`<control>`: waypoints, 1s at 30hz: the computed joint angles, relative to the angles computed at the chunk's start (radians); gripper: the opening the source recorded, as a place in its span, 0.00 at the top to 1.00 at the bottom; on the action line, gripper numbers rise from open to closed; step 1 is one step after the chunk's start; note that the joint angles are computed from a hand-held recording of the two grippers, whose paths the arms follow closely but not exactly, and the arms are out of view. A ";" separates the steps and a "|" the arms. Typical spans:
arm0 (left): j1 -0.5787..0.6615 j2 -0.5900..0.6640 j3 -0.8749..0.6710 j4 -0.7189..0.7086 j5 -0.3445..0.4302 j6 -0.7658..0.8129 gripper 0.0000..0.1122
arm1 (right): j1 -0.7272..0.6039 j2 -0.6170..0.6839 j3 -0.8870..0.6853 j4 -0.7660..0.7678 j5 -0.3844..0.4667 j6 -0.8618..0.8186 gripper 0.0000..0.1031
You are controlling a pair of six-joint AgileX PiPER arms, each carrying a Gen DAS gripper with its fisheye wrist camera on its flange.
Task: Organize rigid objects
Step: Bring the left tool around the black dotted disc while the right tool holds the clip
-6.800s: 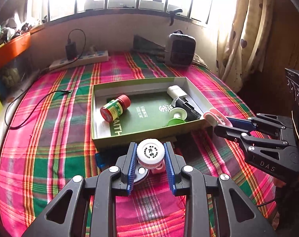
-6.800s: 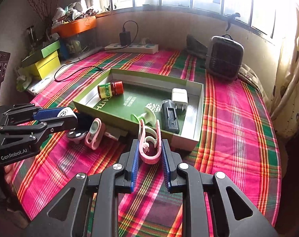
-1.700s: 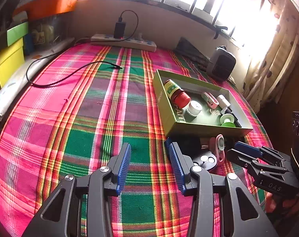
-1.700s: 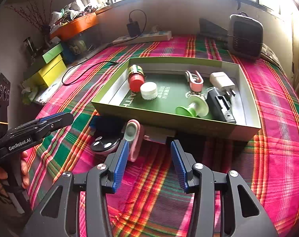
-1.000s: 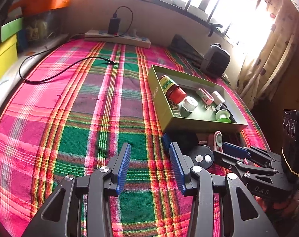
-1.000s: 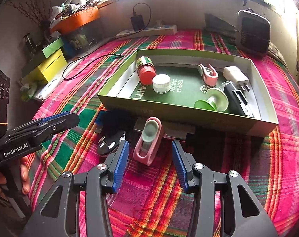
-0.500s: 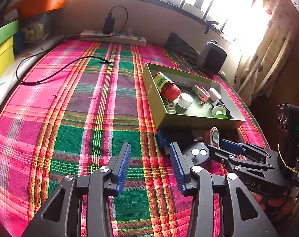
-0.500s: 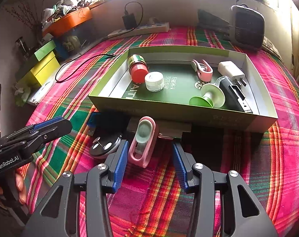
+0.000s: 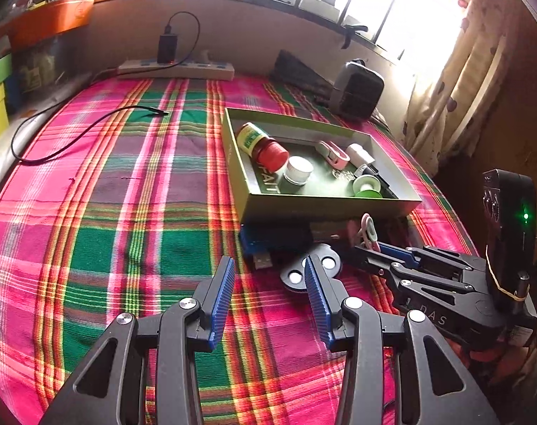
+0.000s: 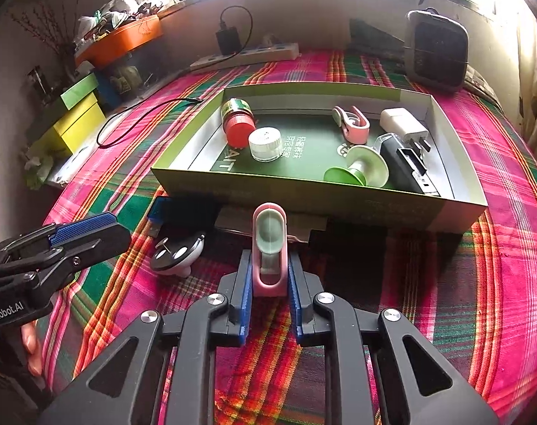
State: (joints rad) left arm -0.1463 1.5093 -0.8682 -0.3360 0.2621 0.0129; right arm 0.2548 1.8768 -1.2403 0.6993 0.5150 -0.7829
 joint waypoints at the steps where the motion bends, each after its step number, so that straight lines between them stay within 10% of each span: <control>1: -0.007 0.002 -0.003 0.013 0.001 -0.012 0.64 | -0.005 -0.001 0.002 0.007 0.003 -0.008 0.82; 30: -0.201 0.181 -0.198 0.634 0.135 -0.592 0.59 | -0.132 -0.052 0.059 0.126 0.037 -0.172 0.82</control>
State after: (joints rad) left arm -0.3470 1.6906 -1.0664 0.2978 0.3969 -0.5789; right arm 0.1227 1.8245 -1.1818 0.8256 0.5518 -0.9554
